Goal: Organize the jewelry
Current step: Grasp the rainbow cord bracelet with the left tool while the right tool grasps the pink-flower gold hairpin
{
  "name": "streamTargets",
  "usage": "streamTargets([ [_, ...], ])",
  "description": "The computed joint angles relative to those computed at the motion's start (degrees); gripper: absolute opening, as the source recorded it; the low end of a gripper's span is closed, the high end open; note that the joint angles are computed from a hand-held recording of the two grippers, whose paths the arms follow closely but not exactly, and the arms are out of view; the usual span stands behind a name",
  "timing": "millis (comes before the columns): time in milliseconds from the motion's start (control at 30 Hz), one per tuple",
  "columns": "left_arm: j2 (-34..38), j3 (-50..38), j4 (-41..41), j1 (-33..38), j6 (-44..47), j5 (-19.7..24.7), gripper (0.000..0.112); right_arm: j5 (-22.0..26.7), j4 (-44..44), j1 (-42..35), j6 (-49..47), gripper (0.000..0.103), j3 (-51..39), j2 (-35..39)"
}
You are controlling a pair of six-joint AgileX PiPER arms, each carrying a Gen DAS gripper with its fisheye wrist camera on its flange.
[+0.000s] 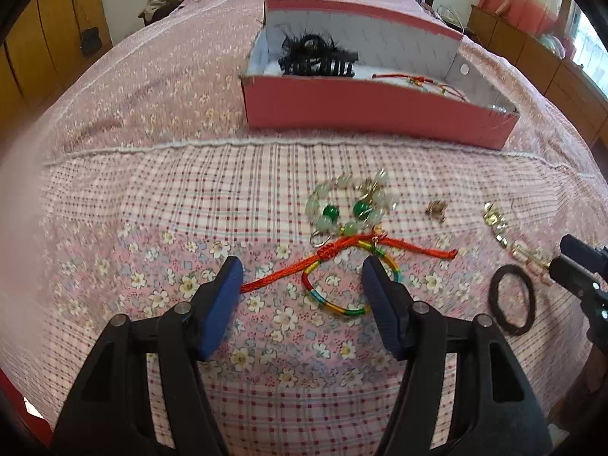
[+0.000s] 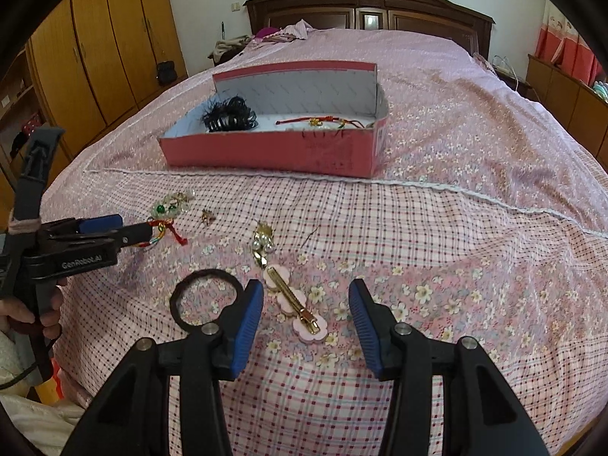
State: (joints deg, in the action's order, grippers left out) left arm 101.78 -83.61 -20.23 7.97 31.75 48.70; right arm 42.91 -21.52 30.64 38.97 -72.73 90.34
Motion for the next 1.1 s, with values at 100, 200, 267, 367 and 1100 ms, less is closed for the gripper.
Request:
streamTargets([
  [100,-0.45,1.74,0.8,-0.66,0.1,-2.0,0.058,-0.04,0.51,-0.1,-0.68,0.05,0.0,0.55],
  [200,0.14,2.07,1.87,-1.12,-0.69,-2.16,0.058,-0.19,0.93,-0.18,-1.23,0.05,0.29,0.97],
  [267,0.53,1.93,2.02,-1.12,-0.58,-1.9,0.059,-0.25,1.18,-0.21,-1.42,0.05,0.5,1.12],
  [367,1.17,0.87,1.88,-0.71,-0.6,-0.1,0.059,-0.66,1.72,-0.47,-1.85,0.05,1.07,1.16],
  [1100,-0.91,1.8,-4.09,0.18,7.04,1.9,0.0,-3.54,2.85,-1.01,-2.68,0.029,2.49,2.16],
])
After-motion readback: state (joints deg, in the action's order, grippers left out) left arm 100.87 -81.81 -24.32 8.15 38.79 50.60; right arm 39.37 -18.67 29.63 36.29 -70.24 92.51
